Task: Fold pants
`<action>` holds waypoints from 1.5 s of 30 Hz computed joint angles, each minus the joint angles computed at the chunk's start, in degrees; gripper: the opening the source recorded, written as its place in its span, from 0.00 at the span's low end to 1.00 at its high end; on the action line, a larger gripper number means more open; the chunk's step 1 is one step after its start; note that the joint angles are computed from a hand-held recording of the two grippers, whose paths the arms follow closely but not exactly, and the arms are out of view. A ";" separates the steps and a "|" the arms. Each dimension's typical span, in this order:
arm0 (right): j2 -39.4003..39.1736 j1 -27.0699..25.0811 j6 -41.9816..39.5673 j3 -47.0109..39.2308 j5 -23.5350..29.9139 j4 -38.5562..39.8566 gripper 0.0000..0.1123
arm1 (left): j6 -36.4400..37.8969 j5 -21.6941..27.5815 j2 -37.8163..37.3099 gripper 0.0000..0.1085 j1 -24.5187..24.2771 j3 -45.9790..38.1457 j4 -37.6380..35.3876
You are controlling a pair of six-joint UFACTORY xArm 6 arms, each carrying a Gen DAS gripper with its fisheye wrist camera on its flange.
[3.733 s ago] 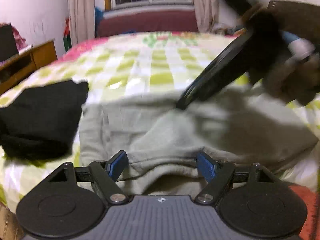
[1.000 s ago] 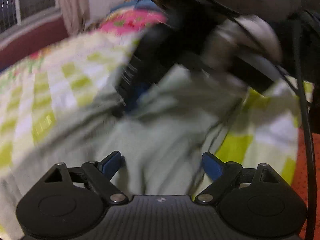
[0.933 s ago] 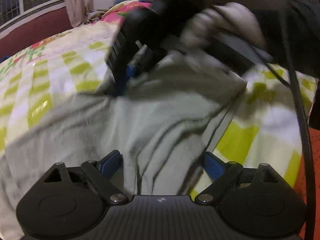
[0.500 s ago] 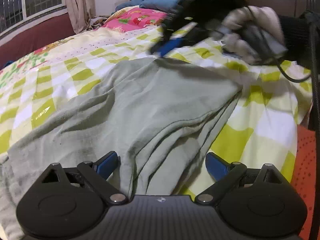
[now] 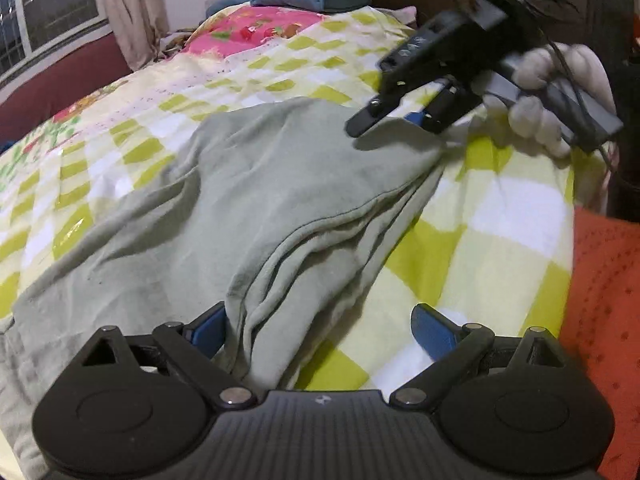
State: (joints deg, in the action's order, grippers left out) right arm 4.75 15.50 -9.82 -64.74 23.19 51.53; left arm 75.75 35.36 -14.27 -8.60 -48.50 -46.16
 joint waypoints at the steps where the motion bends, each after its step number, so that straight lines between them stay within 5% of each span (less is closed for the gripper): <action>1: 0.79 0.06 3.31 -1.34 1.10 -5.64 0.05 | -0.73 0.65 0.32 0.95 0.24 -0.54 0.50; 5: 0.68 -1.77 9.27 -4.44 7.72 -20.12 0.05 | -1.68 1.11 -0.37 0.95 0.77 -0.34 2.30; 12: -0.48 -2.75 23.31 -6.22 8.79 -37.43 0.05 | -2.61 1.66 0.63 0.95 0.39 -1.11 4.20; 19: -4.07 3.78 24.75 -9.82 8.32 -44.84 0.06 | -5.90 0.76 -2.47 0.95 3.84 0.17 2.09; 29: 14.92 18.26 21.52 -33.97 12.76 -44.12 0.06 | -3.37 3.90 -8.14 0.95 11.70 1.78 -6.03; 36: 24.62 22.94 17.98 -44.48 19.91 -48.37 0.06 | -2.39 6.43 -10.05 0.95 18.45 3.13 -7.39; 45: 17.26 25.30 12.85 -33.63 15.72 -52.65 0.08 | -1.52 9.33 -9.07 0.95 22.51 3.15 -10.20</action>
